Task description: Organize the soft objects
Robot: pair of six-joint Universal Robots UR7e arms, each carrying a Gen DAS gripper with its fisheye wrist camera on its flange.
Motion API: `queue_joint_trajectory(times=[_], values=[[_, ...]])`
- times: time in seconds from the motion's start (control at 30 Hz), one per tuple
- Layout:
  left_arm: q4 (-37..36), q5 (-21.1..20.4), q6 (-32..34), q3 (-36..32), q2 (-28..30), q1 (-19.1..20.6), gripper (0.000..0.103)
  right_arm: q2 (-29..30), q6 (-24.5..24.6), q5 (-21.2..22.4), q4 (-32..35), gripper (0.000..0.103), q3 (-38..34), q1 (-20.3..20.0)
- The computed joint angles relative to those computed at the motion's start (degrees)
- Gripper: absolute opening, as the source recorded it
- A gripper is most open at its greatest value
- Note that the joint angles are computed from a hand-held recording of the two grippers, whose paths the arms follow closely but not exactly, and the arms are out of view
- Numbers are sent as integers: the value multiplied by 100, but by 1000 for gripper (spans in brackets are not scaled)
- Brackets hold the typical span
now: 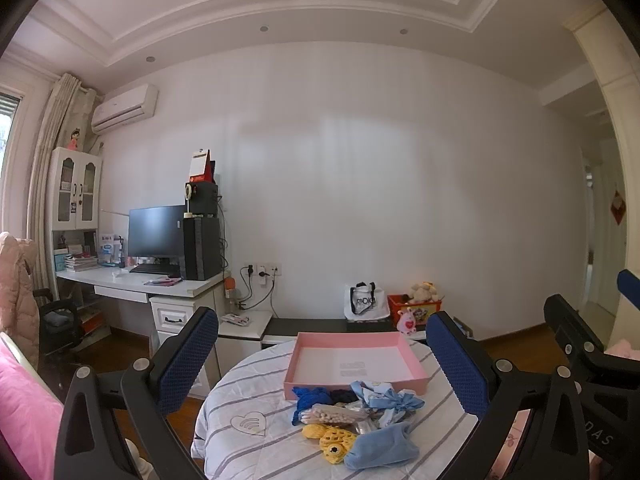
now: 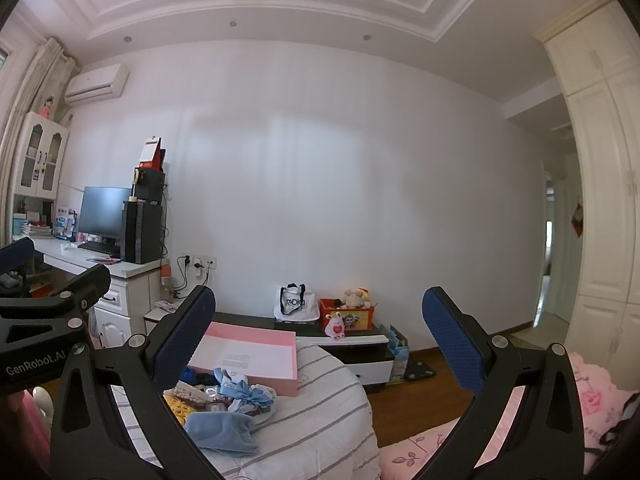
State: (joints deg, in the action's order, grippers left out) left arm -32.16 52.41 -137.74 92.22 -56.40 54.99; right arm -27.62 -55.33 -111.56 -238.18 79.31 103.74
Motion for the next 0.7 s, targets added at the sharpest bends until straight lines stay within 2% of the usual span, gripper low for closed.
queue_joint_trajectory(times=[0.7], values=[[50, -59, -25, 29, -61, -22, 102, 49, -26, -26, 19, 103, -41, 34]])
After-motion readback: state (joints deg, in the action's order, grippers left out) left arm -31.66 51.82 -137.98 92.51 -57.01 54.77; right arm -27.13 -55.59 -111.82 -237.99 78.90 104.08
